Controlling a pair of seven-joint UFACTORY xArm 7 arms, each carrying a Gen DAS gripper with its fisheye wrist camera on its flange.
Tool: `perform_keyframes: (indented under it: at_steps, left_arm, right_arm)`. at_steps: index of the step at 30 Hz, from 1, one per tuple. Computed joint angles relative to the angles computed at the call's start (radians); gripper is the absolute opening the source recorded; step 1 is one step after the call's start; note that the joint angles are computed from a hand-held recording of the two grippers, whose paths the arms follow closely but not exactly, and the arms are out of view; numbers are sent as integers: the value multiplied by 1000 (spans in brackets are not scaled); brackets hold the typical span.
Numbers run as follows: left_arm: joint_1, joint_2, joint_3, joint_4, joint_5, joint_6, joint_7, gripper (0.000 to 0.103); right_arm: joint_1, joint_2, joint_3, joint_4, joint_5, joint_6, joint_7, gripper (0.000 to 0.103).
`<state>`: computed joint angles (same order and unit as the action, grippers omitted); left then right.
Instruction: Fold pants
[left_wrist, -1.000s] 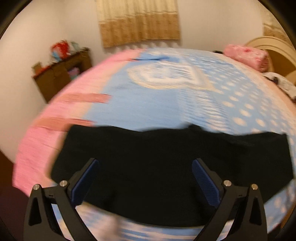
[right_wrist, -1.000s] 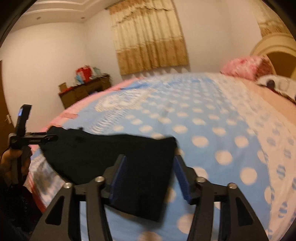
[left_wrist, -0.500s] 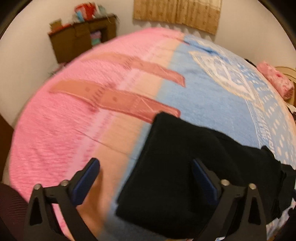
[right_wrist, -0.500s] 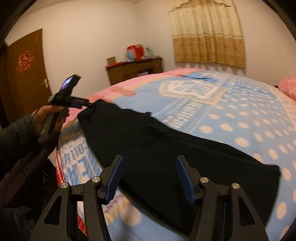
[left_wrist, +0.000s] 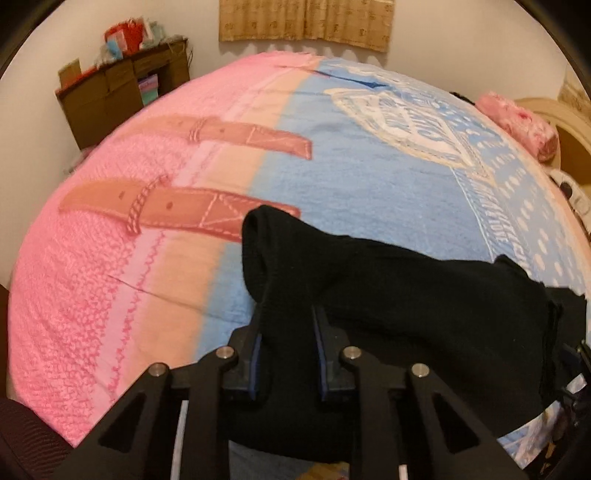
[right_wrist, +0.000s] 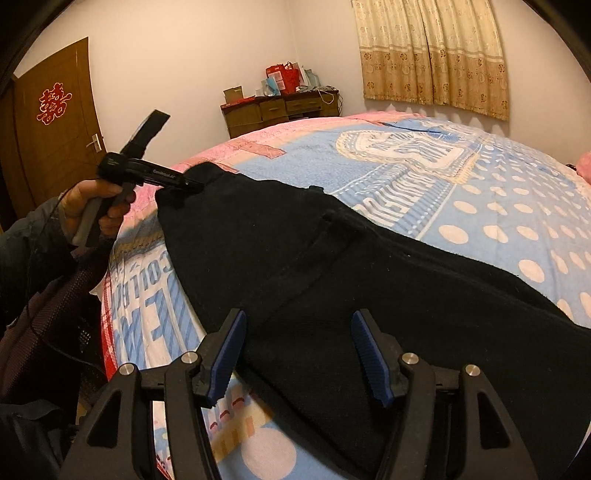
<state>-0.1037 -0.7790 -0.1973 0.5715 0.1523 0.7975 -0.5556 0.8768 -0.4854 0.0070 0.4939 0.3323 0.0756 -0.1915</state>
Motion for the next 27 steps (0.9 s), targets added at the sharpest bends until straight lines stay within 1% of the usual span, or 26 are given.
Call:
perform_keyframes:
  at_steps: [3,5,7,11,14,18,21,24,25,27]
  left_arm:
    - [-7,-29,1,7,-12,28,-9,23]
    - [-17,-74,14,6,-38,48,-19,23]
    - [-19,-117,13,22,-59,82,-38,23]
    - [-40,-182,-37,89,-76,137,-70,23]
    - [-65,-165,-83,174,-96,144,-91,23]
    - [-82,-48,-171,309,-89,116,-125,23]
    - [-101,90,-242,417,-68,85,-157,23]
    - [-122,252,-317,526,-16,50,-197,23]
    - [-123,323,-352,573,13,42,-213,23]
    - [-131,414,-397,632,67,44,-249,23]
  right_arm:
    - [15,-10,-15,-7,11,-3,-3,62]
    - [28,-25,-29,-14,23,-3,-2,62]
    - [38,-48,-42,-29,34,-16,2,62]
    - [28,-119,-50,-64,22,-30,25,62]
    - [-26,-207,-24,-120,-6,-36,70,62]
    - [-116,-344,-11,-202,-44,0,143,62]
    - [-183,-462,-18,-267,-62,45,192,62]
    - [-247,-574,-32,-322,-75,89,231,62]
    - [-271,-614,-37,-340,-78,106,243,62]
    - [-305,-681,-53,-371,-84,135,257,62]
